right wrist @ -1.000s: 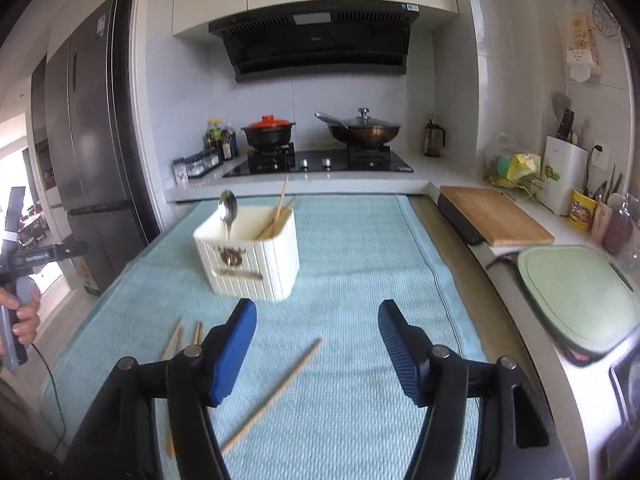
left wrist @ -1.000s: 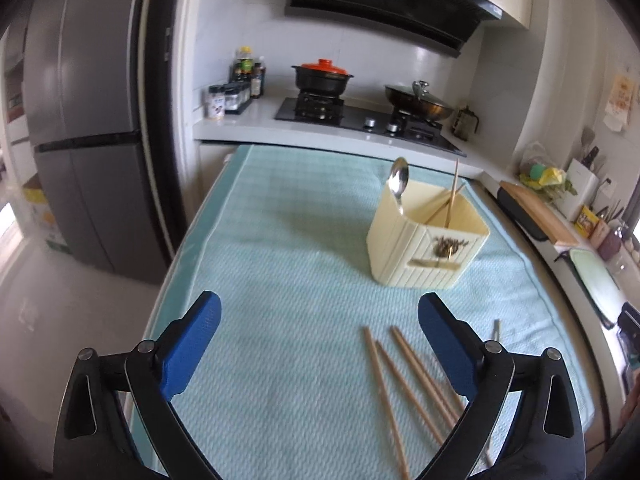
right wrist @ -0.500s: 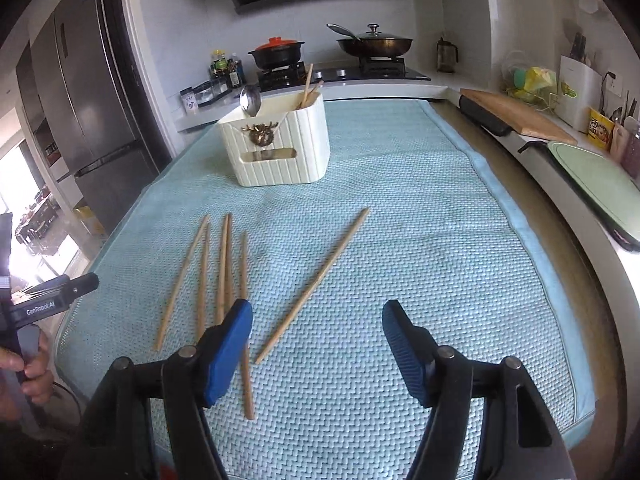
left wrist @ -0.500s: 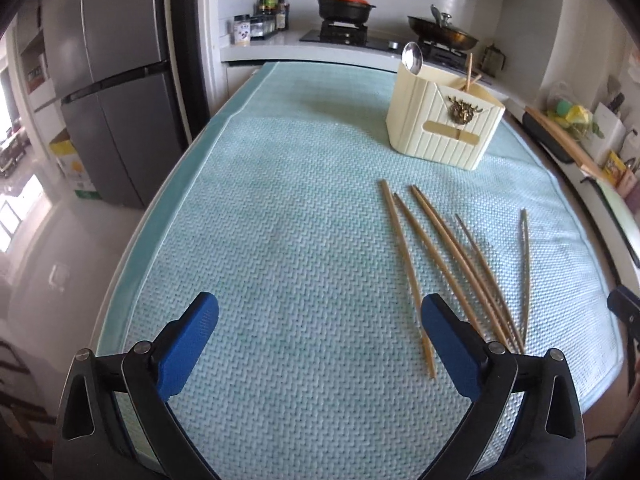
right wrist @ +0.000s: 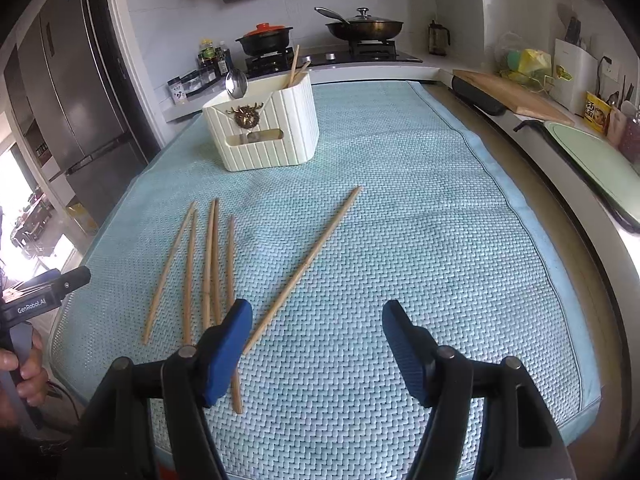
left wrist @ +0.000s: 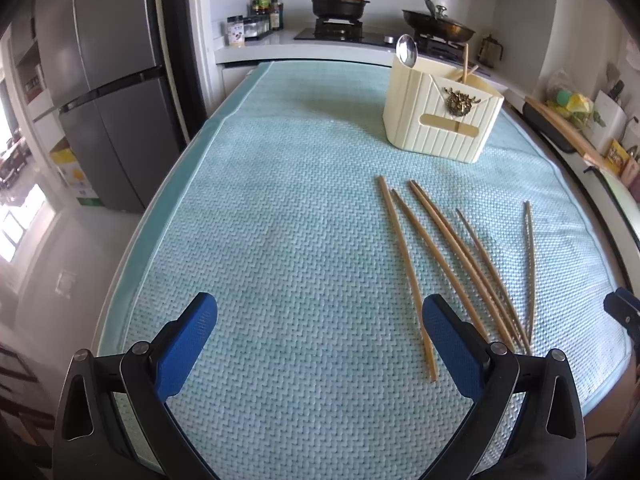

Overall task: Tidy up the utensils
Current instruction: 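Move both open tools back over the remaining chopsticks on the towel, then close the right tool on a chopstick while the left tool closes on another chopstick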

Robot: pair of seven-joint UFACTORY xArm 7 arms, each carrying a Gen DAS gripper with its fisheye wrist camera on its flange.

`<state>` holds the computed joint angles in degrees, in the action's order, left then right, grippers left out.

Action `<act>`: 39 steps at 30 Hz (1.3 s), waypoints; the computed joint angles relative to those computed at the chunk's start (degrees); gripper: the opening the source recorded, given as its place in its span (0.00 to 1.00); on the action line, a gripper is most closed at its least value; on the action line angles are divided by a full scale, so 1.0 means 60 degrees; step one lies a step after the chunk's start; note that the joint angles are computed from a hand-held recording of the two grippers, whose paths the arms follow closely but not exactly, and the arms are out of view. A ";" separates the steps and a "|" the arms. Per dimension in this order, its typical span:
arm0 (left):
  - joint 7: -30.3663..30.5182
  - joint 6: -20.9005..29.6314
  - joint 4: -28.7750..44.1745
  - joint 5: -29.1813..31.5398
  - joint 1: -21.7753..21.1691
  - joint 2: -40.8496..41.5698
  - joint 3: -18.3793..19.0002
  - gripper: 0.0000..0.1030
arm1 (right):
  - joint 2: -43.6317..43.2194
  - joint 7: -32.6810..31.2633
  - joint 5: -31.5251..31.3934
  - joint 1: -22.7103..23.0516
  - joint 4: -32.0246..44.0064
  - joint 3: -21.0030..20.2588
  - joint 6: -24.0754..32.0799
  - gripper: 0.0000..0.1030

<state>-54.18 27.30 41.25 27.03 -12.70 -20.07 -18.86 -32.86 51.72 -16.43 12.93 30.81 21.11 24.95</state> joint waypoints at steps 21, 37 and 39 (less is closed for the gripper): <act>0.1738 -0.0974 0.0974 -0.1526 -0.0345 0.1806 0.0876 0.99 | 0.2338 -0.0758 0.0497 -0.0568 0.0908 -0.0994 -0.1065 0.67; 0.2017 -0.0668 0.1684 -0.1532 -0.0628 0.2788 0.1332 0.99 | 0.6680 -0.1129 -0.1626 0.0555 0.4932 -0.2565 0.0130 0.14; 0.2277 -0.0737 0.1967 -0.1710 -0.0690 0.3065 0.1411 0.99 | 0.6513 -0.1332 -0.1570 0.0633 0.4766 -0.2594 0.0205 0.14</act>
